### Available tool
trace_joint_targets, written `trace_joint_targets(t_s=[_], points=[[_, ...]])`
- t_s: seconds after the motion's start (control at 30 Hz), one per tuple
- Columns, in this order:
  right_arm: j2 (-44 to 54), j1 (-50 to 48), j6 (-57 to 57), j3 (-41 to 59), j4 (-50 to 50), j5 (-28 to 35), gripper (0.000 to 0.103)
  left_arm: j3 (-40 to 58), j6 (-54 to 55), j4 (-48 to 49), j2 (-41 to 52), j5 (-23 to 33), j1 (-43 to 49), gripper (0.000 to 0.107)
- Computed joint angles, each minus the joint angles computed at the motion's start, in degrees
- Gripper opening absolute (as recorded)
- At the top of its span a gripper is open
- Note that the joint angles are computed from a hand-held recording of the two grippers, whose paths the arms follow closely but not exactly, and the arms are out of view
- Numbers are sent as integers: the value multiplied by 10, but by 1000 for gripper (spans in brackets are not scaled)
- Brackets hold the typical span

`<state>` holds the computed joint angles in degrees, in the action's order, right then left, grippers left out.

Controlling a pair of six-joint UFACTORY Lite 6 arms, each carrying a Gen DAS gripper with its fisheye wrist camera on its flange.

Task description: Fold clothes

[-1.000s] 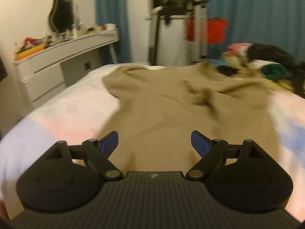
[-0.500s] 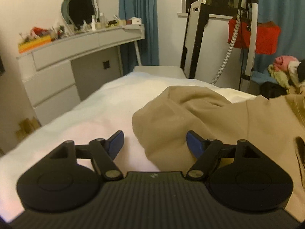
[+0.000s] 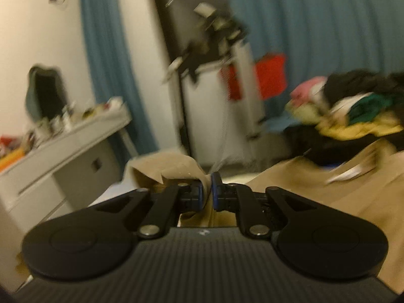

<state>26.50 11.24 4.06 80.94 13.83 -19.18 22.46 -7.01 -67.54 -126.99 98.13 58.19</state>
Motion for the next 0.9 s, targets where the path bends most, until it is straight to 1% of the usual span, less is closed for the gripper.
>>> trace_joint_targets(t_s=[0.1, 0.17, 0.2, 0.3, 0.33, 0.43, 0.5, 0.53, 0.57, 0.6, 0.67, 0.73, 0.8, 0.9], points=[[-24, -76, 58, -51, -56, -40, 10, 22, -37, 53, 1, -81, -57, 103], [-7, -127, 125, -61, -109, -52, 10, 36, -45, 84, 13, -117, -73, 103], [10, -148, 152, -56, -132, -52, 10, 40, -49, 92, 15, -123, -72, 103], [70, -189, 164, -43, -153, -56, 11, 43, -44, 76, 24, -99, -43, 103], [87, -199, 179, -40, -169, -61, 11, 46, -35, 59, 29, -79, -26, 103], [120, -222, 265, -40, -253, -89, 13, 65, -4, -2, 37, -19, 39, 103], [126, -234, 316, -48, -307, -109, 17, 81, 2, -40, 35, 5, 66, 103], [120, -238, 342, -49, -344, -100, 26, 90, 4, -59, 35, 16, 78, 103], [119, -239, 365, -38, -379, -84, 37, 99, 6, -76, 36, 25, 88, 103], [107, -236, 366, -41, -393, -79, 43, 111, 6, -88, 38, 28, 90, 103], [55, -230, 340, -89, -393, -96, 72, 128, -1, -101, 34, 7, 76, 103], [-10, -233, 331, -156, -404, -131, 81, 142, 3, -122, 39, -11, 72, 103], [-88, -242, 373, -217, -456, -141, 81, 166, 4, -119, 51, -30, 54, 103], [-234, -258, 455, -320, -545, -133, 81, 194, 13, -111, 68, -40, 31, 103]])
